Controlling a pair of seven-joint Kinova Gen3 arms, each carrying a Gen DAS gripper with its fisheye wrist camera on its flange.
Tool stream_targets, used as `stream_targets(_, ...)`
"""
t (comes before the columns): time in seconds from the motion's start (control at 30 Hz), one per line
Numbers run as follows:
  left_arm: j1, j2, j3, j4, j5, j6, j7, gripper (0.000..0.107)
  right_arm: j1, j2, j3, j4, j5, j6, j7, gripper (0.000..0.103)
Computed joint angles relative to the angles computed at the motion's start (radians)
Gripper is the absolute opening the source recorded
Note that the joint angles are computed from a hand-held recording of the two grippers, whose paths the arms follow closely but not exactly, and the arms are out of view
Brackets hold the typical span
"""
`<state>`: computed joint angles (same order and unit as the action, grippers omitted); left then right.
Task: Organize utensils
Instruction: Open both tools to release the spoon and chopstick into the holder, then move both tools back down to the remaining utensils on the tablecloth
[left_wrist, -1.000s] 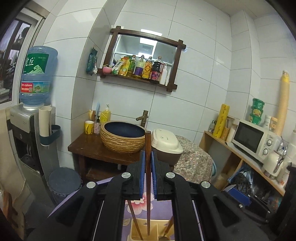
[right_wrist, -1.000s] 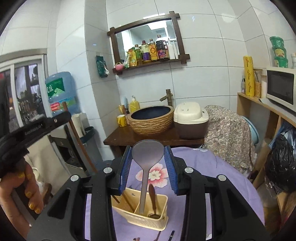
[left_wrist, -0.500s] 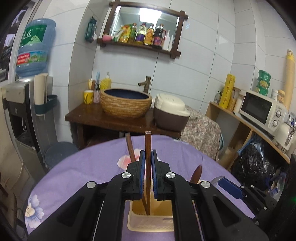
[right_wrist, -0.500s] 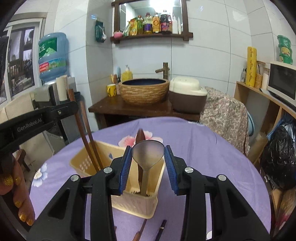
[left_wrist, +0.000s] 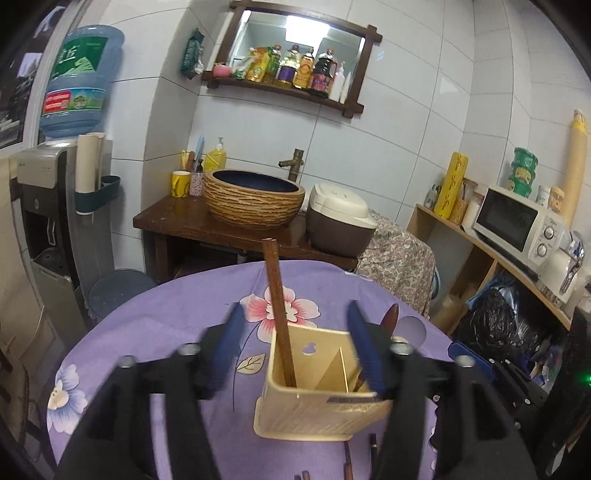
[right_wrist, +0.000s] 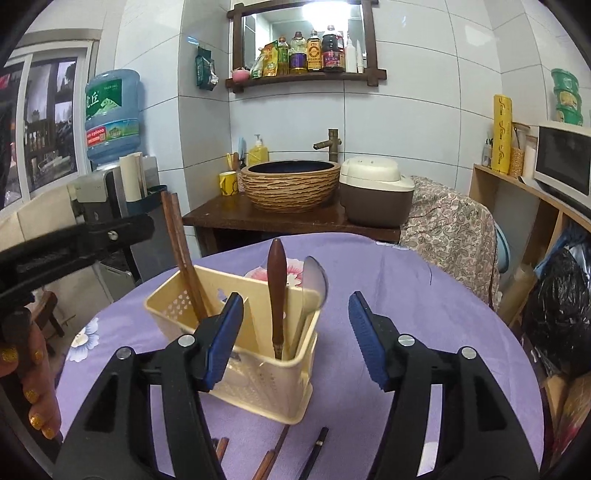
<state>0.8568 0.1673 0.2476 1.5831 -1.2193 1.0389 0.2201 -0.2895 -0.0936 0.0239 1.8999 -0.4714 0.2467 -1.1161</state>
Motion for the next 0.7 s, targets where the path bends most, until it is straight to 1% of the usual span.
stream_targets(0.03,0.007,-0.007,0.005,0.008,0.007,0.01,0.002,0.069,-0.002,-0.02,0.01,0.017,-0.001,0.005,-0.002,0.063)
stream_targets(0.07,0.013,-0.016,0.012,0.02,0.023,0.024,0.002,0.078,-0.023,-0.038,0.038,0.034,-0.015,0.011,0.013,0.064)
stream_targets(0.1,0.018,-0.027,0.022,0.037,0.041,0.028,0.004,0.086,-0.025,-0.054,0.05,0.049,-0.042,0.018,0.042,0.066)
stream_targets(0.2,0.031,-0.045,0.051,0.087,0.07,0.041,0.026,0.097,-0.074,-0.114,0.129,0.105,-0.083,0.059,0.104,0.067)
stream_targets(0.23,0.044,-0.047,0.065,0.109,0.085,0.062,0.033,0.098,-0.07,-0.13,0.133,0.121,-0.076,0.068,0.102,0.067)
stream_targets(0.3,0.061,-0.042,0.083,0.131,0.099,0.099,0.048,0.098,-0.02,-0.163,0.099,0.159,-0.014,0.089,0.065,0.067)
stream_targets(0.33,0.072,-0.038,0.092,0.144,0.113,0.117,0.048,0.098,-0.01,-0.179,0.094,0.175,0.009,0.097,0.056,0.067)
stream_targets(0.4,0.096,-0.027,0.104,0.163,0.139,0.159,0.054,0.097,-0.032,-0.211,0.125,0.214,0.03,0.107,0.074,0.067)
stream_targets(0.47,0.119,-0.02,0.111,0.18,0.156,0.183,0.076,0.096,-0.032,-0.235,0.136,0.253,0.058,0.119,0.072,0.067)
stream_targets(0.5,0.126,-0.019,0.113,0.189,0.166,0.18,0.084,0.093,-0.036,-0.243,0.144,0.27,0.064,0.124,0.07,0.066)
stream_targets(0.6,0.125,-0.029,0.112,0.232,0.207,0.11,0.127,0.084,-0.056,-0.249,0.183,0.306,0.062,0.155,0.075,0.063)
stream_targets(0.63,0.112,-0.03,0.119,0.248,0.224,0.075,0.145,0.082,-0.052,-0.249,0.182,0.321,0.065,0.16,0.072,0.062)
stream_targets(0.7,0.12,-0.018,0.11,0.259,0.242,0.045,0.168,0.07,-0.023,-0.248,0.152,0.348,0.081,0.153,0.046,0.062)
